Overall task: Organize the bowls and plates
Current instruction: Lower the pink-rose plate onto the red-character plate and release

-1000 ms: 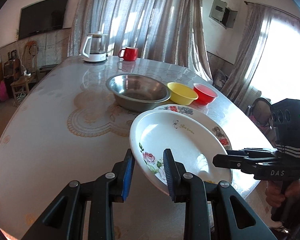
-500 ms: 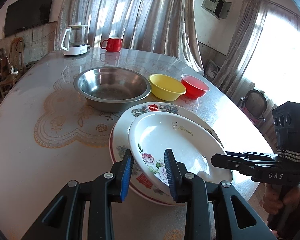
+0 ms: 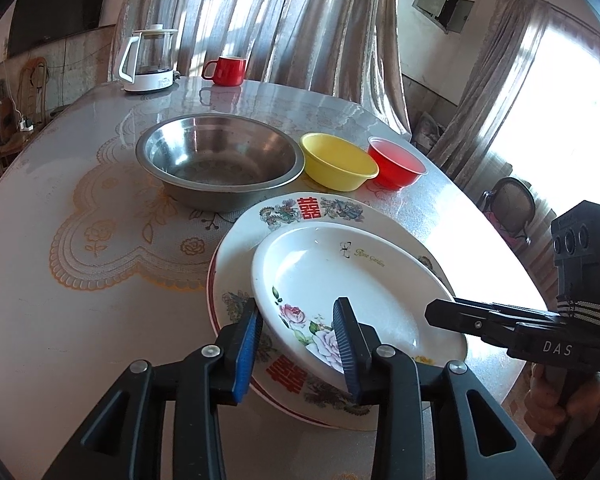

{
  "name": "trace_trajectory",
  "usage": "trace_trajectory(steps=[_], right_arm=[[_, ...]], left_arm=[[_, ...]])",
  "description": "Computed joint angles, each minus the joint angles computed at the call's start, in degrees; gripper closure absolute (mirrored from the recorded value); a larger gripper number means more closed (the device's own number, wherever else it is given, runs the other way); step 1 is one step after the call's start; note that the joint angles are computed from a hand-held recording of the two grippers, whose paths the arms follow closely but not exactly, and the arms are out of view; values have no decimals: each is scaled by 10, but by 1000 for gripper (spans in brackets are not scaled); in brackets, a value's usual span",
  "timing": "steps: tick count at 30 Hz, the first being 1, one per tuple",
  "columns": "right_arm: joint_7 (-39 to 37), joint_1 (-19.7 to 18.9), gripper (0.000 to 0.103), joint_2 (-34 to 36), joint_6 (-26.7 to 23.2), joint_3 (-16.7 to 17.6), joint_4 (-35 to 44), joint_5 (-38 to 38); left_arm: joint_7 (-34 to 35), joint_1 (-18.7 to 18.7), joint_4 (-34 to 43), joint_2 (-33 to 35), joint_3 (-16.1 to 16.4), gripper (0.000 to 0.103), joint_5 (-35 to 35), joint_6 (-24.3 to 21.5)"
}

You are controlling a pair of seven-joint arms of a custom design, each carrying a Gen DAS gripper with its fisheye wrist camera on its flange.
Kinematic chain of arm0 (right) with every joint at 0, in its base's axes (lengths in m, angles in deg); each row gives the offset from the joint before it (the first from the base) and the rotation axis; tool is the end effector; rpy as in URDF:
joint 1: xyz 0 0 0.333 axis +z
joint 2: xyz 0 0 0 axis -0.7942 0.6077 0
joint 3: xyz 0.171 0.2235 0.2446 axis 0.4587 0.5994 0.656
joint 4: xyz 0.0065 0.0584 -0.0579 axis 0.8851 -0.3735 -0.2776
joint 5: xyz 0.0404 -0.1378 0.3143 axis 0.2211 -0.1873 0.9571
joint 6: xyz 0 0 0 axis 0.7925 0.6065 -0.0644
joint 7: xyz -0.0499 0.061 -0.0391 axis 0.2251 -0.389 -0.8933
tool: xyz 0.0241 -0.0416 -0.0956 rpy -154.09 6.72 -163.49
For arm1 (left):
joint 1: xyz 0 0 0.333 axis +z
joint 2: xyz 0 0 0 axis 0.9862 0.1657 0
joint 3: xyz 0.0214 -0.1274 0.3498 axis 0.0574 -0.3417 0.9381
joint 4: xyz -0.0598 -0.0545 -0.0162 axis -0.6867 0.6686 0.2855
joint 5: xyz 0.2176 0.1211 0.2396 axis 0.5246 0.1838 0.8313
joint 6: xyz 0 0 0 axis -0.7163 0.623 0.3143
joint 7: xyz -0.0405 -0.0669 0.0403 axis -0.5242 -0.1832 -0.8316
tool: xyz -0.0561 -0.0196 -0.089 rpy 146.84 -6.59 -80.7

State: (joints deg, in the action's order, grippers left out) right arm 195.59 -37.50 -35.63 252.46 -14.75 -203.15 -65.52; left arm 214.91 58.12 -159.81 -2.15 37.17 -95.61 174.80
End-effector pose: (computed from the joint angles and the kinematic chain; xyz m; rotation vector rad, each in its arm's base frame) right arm 0.4348 0.1847 0.3623 -1.4807 1.8427 -0.2036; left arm 0.4856 -0.2955 0.3920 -1.4286 2.4196 -1.1847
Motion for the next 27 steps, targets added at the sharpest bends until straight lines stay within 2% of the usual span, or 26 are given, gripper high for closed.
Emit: trace_trajectory(steps=[15, 20, 27], right_arm=[[19, -5, 68, -2, -7, 1, 3, 5], [4, 12, 68, -7, -13, -7, 3, 30], [0, 17, 68, -9, -15, -9, 2, 44]], left_arm=[[-8, 2, -9, -7, -3, 64, 7, -10], [-18, 2, -13, -7, -3, 63, 16, -13], [-34, 7, -17, -9, -6, 60, 23, -21]])
